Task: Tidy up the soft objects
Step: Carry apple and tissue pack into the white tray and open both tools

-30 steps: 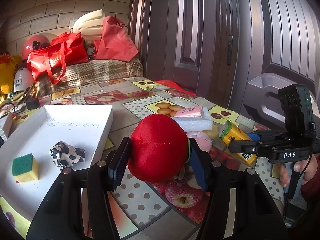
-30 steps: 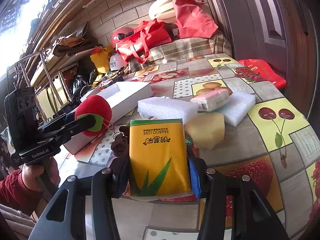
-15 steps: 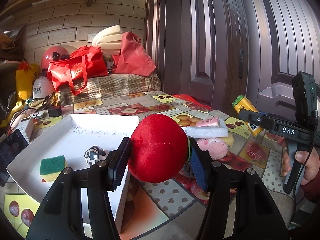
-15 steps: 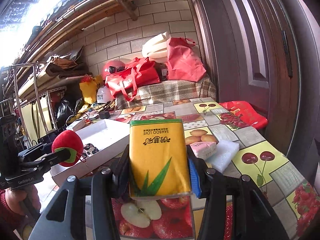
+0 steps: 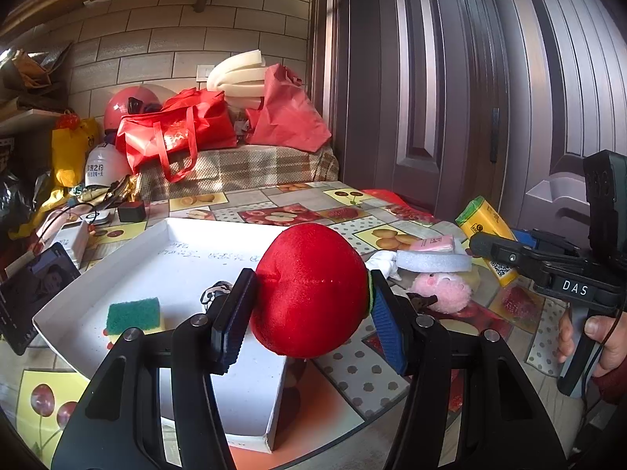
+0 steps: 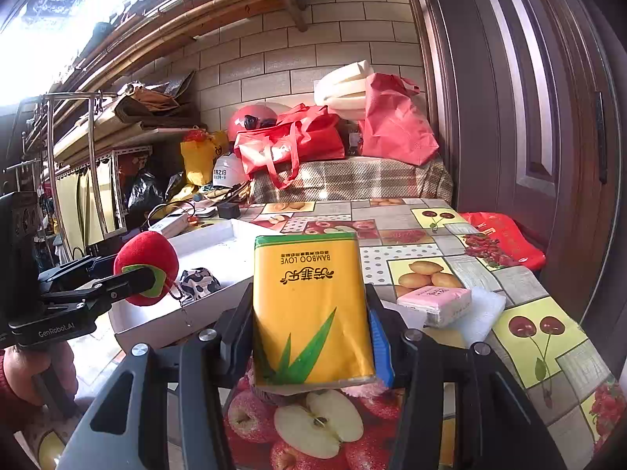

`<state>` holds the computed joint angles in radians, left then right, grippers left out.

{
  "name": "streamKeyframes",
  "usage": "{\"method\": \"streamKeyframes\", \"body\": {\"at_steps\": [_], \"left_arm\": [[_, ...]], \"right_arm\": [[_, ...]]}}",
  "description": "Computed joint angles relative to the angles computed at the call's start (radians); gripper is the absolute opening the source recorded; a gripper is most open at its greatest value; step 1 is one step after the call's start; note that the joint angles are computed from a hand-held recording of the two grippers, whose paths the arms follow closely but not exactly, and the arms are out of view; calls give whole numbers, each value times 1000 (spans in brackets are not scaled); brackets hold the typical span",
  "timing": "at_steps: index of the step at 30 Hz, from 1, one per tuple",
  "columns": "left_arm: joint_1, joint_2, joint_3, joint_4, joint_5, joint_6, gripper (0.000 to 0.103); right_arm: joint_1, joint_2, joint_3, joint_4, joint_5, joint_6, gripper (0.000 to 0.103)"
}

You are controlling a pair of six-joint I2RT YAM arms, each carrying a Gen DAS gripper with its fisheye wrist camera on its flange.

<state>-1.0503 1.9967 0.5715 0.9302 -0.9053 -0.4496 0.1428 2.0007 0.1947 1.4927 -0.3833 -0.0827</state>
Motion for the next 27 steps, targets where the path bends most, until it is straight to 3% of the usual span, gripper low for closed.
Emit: {"method": "streamKeyframes", "body": {"at_steps": [17,27], "left_arm": [[64,-12,-20,-33,-45,-15,57],[192,-27,-96,40,-60,-21,58]], "right_arm": [[240,-11,142,-248,113,-28,50],[385,62,252,-249,220,12,50]]}}
